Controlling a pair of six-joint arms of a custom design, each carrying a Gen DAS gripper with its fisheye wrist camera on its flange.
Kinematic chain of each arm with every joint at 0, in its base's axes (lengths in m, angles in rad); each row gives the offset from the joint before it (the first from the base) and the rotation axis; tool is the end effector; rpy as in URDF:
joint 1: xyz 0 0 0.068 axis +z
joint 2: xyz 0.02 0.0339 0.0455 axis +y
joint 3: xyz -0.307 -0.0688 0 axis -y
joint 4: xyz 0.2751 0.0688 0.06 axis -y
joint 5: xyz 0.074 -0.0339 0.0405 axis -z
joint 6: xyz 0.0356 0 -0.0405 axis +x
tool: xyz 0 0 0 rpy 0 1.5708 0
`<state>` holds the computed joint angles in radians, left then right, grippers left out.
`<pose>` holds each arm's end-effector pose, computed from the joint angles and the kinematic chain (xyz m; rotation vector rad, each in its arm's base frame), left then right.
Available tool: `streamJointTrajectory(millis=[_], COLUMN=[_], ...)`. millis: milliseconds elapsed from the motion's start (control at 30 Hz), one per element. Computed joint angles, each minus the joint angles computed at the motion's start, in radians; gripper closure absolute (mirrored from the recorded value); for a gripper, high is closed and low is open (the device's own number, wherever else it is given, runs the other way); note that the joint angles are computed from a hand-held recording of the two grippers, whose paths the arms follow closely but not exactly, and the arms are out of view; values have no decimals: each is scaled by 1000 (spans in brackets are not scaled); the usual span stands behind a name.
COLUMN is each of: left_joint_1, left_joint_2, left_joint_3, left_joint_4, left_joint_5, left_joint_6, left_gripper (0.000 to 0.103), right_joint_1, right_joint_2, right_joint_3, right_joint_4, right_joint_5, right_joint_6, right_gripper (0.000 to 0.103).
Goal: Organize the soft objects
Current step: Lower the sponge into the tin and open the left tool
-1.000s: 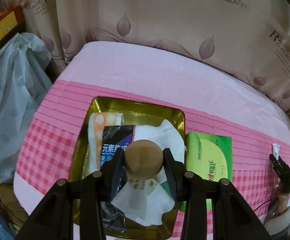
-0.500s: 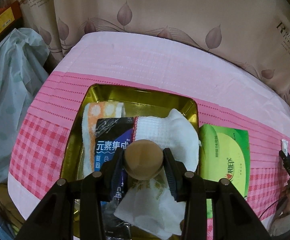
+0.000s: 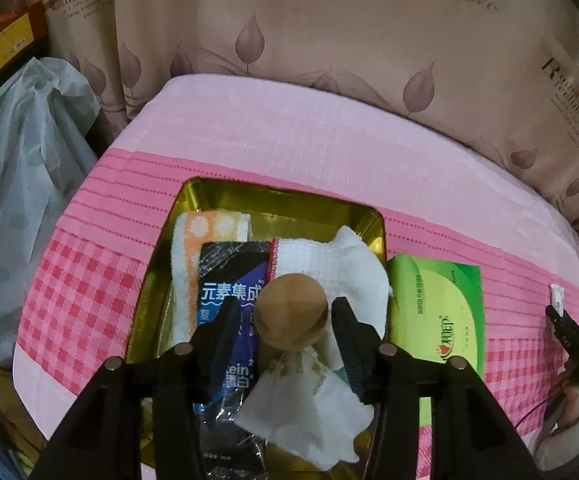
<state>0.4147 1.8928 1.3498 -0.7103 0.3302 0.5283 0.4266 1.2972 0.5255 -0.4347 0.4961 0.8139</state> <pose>0.3866 0.1576 0.2116 0.2255 2.6959 -0.2048 0.2015 0.0730 0.1618 0.6080 2.4813 -0.2526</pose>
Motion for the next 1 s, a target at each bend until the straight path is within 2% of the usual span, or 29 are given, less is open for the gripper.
streamJointTrajectory(millis=[167,367,567,700,1000], left_joint_1=[24,78,145,179,213], left_joint_2=[-64,-254,-379,-397,-375], left_joint_3=[-36,-219,-384,-442,-523], left_joint_4=[16,225,397,439,518], left_joint_5=[24,-5,-18,0,8], left_joint_6=[10,13,120,149,208], left_gripper=[51,51,47,47,47], right_joint_1=[0,3,3,28,129], right_joint_2=[1,2,-9,-13,10], right_joint_3=[1,5,-5,0,41], right_joint_4=[0,-8,-12,-28,-118], right_joint_5=[0,6,10,13,52], right_joint_6=[0,0,-4,23,143], right_gripper=[38,38,40,52,55])
